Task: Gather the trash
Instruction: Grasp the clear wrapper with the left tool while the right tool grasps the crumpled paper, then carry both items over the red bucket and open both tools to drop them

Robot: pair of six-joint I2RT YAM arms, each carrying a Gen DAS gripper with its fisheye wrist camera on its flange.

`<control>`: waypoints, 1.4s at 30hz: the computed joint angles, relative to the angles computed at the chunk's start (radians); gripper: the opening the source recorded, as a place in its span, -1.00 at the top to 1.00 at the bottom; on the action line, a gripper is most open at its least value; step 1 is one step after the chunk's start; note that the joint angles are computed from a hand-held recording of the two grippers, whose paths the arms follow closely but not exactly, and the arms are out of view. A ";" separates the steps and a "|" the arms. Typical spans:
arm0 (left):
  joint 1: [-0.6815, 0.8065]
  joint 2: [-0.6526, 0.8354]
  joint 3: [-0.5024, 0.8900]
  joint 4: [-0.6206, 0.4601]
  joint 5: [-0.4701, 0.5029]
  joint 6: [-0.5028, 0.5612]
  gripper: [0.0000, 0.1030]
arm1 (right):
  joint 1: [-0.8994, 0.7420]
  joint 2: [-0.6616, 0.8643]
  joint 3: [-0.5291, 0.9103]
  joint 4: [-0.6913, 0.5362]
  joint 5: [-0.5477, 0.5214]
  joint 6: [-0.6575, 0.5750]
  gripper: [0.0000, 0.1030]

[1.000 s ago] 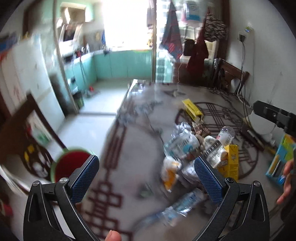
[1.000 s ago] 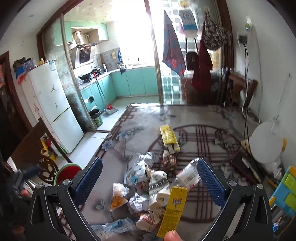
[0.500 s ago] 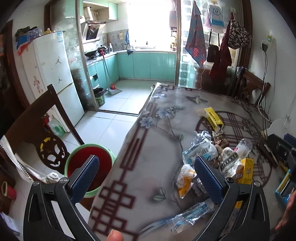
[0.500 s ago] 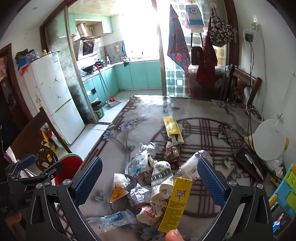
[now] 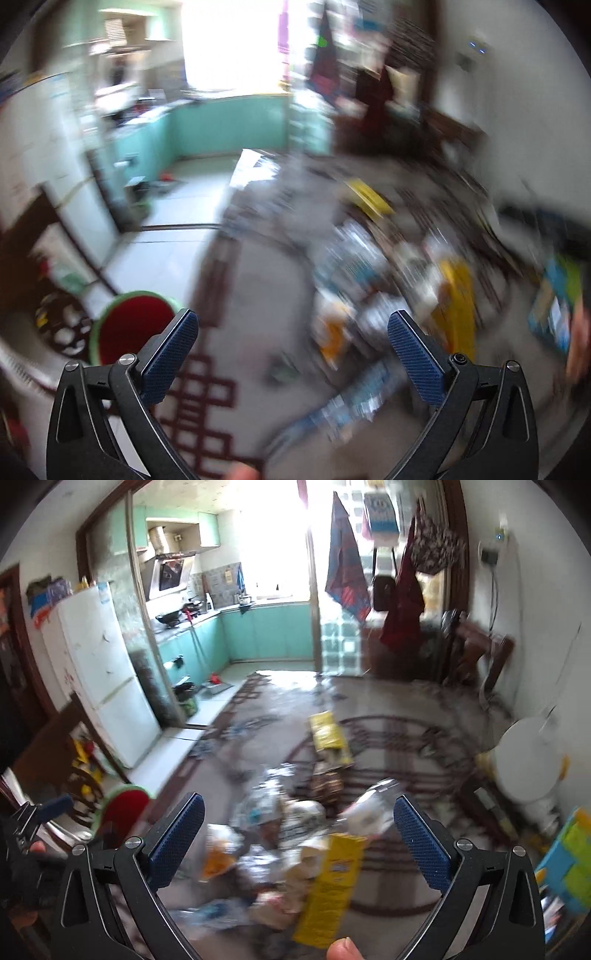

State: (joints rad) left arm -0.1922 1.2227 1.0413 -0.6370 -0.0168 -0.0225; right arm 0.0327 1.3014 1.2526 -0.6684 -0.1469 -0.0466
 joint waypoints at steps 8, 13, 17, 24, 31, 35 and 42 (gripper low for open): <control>-0.158 0.276 -0.106 0.033 0.005 0.104 -0.47 | -0.111 0.096 0.026 -0.116 -0.067 -0.081 -1.00; -0.116 0.348 -0.068 0.051 0.104 0.066 0.64 | -0.105 0.110 -0.030 -0.141 -0.128 -0.126 -0.98; -0.023 0.274 -0.022 -0.006 0.163 0.029 0.78 | -0.118 0.160 -0.033 -0.133 -0.220 -0.116 -0.86; 0.134 0.134 0.003 -0.060 0.186 -0.027 0.78 | -0.022 0.415 0.205 -0.162 -0.143 -0.196 -0.73; 0.193 0.109 -0.013 -0.038 0.188 -0.038 0.77 | 0.008 0.686 0.421 -0.293 -0.132 -0.221 0.54; 0.219 0.115 -0.021 -0.039 0.199 -0.043 0.77 | -0.017 0.634 0.368 -0.239 -0.191 -0.182 0.85; 0.361 0.116 0.020 -0.058 0.224 0.004 0.77 | -0.028 0.461 0.342 -0.213 -0.265 -0.071 0.85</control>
State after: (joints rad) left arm 0.1690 1.3386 1.0609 -0.6952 0.2069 -0.0188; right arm 0.0051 1.7621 1.5944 -0.8815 -0.4119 -0.1178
